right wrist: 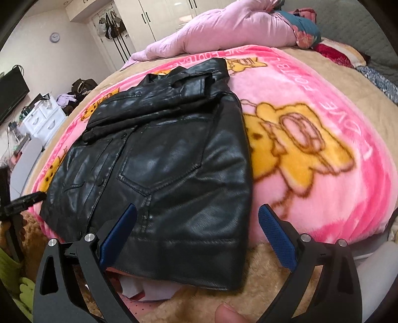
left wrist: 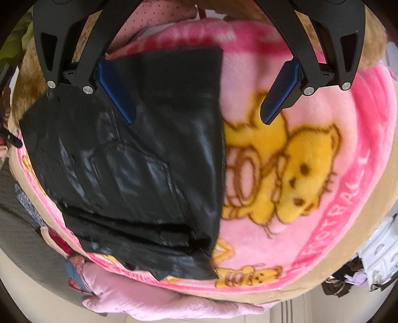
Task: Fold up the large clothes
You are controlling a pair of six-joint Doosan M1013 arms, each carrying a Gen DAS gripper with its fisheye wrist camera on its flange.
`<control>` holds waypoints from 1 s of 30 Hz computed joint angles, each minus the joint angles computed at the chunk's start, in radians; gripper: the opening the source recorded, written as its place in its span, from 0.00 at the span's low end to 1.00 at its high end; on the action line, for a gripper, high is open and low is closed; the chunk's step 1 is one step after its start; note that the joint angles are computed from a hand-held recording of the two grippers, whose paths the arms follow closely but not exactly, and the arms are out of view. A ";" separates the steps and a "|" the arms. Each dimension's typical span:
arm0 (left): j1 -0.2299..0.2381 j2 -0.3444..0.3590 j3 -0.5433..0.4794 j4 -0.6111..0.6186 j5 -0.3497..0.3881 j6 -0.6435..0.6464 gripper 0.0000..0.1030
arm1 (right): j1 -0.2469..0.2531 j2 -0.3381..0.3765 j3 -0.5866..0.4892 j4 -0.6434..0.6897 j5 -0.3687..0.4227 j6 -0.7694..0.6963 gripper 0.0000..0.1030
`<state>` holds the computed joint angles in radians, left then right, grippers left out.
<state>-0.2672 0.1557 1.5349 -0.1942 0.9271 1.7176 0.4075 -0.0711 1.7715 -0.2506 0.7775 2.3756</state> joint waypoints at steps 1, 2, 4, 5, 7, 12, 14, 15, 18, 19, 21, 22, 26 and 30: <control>-0.002 -0.002 0.005 -0.001 0.001 0.003 0.91 | -0.002 -0.003 0.003 0.009 -0.001 -0.010 0.95; -0.003 -0.003 0.011 -0.003 0.004 0.005 0.91 | -0.003 -0.005 0.007 0.016 -0.003 -0.017 0.95; -0.003 -0.007 0.022 -0.013 0.006 0.006 0.91 | -0.003 -0.007 0.012 0.016 0.006 -0.022 0.95; -0.003 -0.009 0.029 -0.017 0.008 0.002 0.91 | -0.001 -0.007 0.014 0.009 0.011 -0.016 0.95; -0.002 -0.010 0.036 -0.023 0.019 -0.003 0.91 | -0.003 -0.008 0.021 0.042 0.004 -0.041 0.94; 0.010 -0.013 0.051 -0.056 0.021 0.000 0.90 | 0.007 0.009 0.017 0.054 0.021 -0.078 0.81; 0.016 -0.013 0.052 -0.079 0.014 0.003 0.85 | 0.008 0.010 0.020 0.052 0.025 -0.077 0.79; 0.018 -0.014 0.054 -0.087 0.009 0.006 0.79 | 0.005 0.008 0.024 0.065 0.021 -0.085 0.79; 0.029 -0.012 0.054 -0.160 0.011 0.048 0.52 | -0.007 0.011 0.032 0.107 0.031 -0.116 0.77; 0.024 -0.013 0.053 -0.151 0.009 0.040 0.52 | -0.002 0.014 0.030 0.092 0.035 -0.112 0.78; 0.015 -0.012 0.052 -0.126 0.009 0.033 0.52 | 0.001 0.017 0.030 0.091 0.029 -0.116 0.72; 0.016 -0.008 0.049 -0.131 0.014 0.033 0.52 | 0.001 0.017 0.032 0.093 0.020 -0.123 0.70; 0.028 0.012 0.033 -0.176 0.038 0.018 0.49 | -0.002 0.003 0.053 0.109 -0.038 -0.131 0.54; 0.026 0.008 0.038 -0.210 0.026 0.045 0.18 | -0.015 -0.017 0.078 0.142 -0.112 -0.128 0.26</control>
